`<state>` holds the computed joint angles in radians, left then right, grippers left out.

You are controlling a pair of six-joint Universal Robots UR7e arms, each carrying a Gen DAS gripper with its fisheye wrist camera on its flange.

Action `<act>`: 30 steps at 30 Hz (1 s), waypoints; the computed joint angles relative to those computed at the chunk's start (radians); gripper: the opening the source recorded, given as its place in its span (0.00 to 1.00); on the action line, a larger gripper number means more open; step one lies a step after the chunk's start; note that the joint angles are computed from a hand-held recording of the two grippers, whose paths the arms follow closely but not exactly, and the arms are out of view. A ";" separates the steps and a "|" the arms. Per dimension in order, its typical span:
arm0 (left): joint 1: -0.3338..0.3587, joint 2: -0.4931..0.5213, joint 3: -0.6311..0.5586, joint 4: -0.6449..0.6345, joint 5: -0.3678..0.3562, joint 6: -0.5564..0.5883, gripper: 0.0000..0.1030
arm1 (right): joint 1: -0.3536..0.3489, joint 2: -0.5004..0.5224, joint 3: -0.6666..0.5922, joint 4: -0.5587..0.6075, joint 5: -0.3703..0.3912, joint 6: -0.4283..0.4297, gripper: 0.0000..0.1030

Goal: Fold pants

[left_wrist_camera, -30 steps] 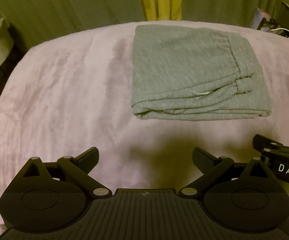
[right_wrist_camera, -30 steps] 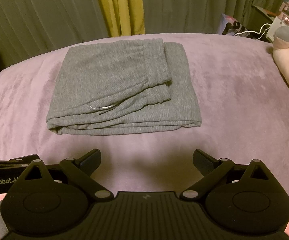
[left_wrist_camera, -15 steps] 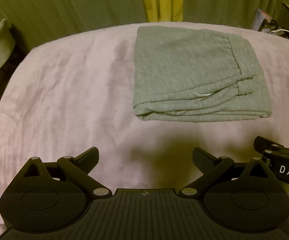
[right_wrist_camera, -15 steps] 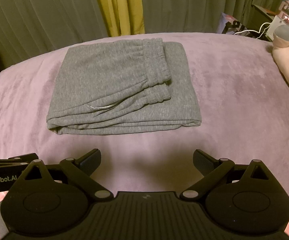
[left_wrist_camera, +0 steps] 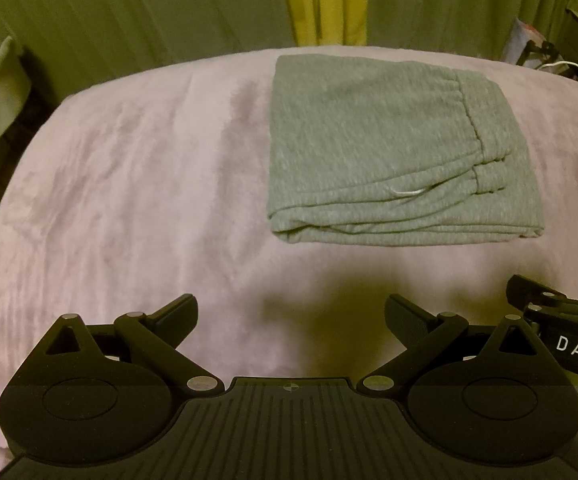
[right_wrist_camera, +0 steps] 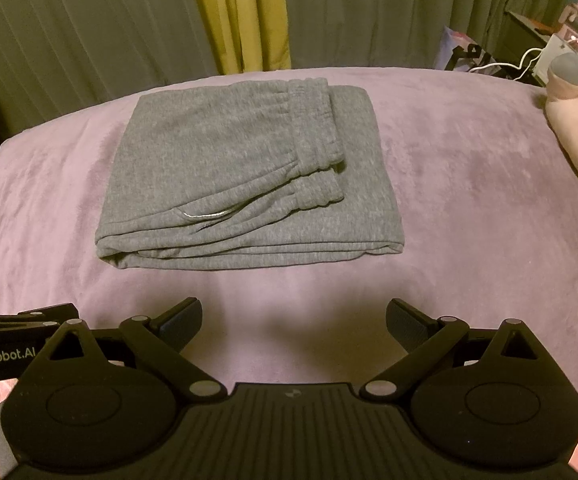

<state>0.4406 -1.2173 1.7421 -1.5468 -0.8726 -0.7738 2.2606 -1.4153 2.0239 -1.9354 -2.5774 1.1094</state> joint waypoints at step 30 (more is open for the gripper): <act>-0.009 -0.001 0.007 -0.008 0.017 -0.005 0.99 | -0.003 -0.002 0.006 -0.006 0.000 0.004 0.96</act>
<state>0.4314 -1.2182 1.7492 -1.5548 -0.8561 -0.7784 2.2578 -1.4177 2.0298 -1.9413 -2.5772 1.1130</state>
